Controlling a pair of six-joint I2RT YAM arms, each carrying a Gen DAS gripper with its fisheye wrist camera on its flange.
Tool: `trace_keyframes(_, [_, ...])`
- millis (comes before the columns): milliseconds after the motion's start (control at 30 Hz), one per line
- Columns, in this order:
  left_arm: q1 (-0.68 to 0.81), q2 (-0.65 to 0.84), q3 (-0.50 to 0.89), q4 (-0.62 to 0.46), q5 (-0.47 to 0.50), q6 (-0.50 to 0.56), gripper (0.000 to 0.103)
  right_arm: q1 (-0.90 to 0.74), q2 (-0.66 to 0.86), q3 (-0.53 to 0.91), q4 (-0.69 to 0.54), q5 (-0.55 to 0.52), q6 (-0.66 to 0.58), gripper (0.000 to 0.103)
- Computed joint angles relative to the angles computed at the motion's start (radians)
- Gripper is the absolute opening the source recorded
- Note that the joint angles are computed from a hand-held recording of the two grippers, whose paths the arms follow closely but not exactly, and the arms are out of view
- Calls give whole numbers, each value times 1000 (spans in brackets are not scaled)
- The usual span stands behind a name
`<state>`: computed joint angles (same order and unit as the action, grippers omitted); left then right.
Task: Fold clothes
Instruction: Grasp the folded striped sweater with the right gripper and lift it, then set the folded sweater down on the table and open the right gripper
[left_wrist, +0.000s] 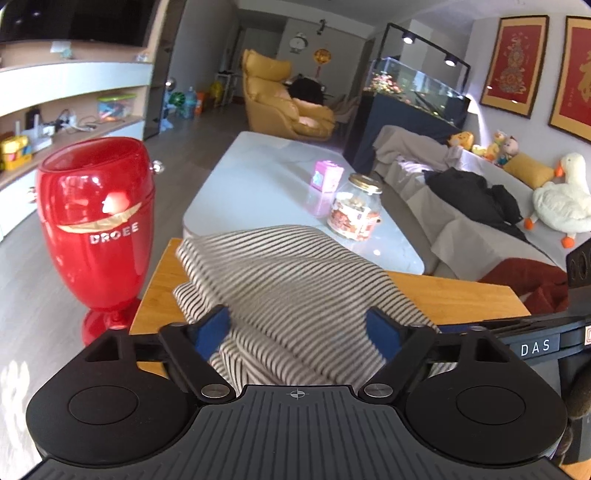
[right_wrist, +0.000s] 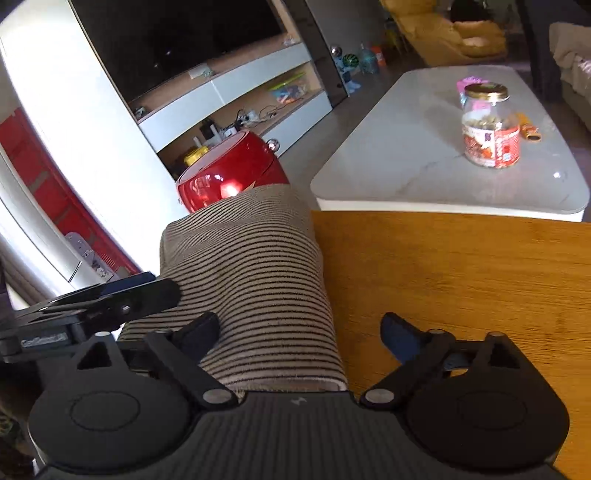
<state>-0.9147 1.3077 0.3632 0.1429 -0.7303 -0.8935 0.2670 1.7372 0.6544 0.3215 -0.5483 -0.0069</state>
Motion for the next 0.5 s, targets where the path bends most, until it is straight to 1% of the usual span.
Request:
trace_keyframes(33, [-95, 19, 51, -139, -100, -153, 103, -21, -40, -58, 51, 7, -27, 103])
trace_keyframes(67, [-184, 61, 119, -307, -179, -330, 103, -47, -79, -111, 85, 16, -75, 103])
trace_keyframes(100, [-261, 139, 208, -491, -219, -514, 103, -68, -100, -143, 84, 22, -123, 103])
trace_keyframes(133, [-325, 225, 297, -663, -231, -688, 103, -88, -116, -169, 77, 28, -171, 103])
trace_keyframes(167, [-361, 301, 365, -764, -210, -789, 103, -110, -133, -195, 71, 34, -220, 103])
trace_keyframes(200, [-390, 371, 427, -844, -183, -868, 103, -132, -149, -221, 66, 39, -268, 103])
trace_keyframes(267, [-401, 473, 497, -886, -127, -919, 103, -144, -138, -244, 60, 51, -307, 103])
trace_keyframes(300, [-394, 507, 516, -889, -110, -933, 103, -143, -126, -258, 84, 64, -313, 103])
trace_keyframes(400, [-373, 606, 579, -909, -66, -973, 103, -112, -67, -294, 212, 116, -327, 103])
trace_keyframes(500, [-372, 707, 671, -1030, -84, -1071, 103, -72, -50, -287, 230, 161, -334, 103])
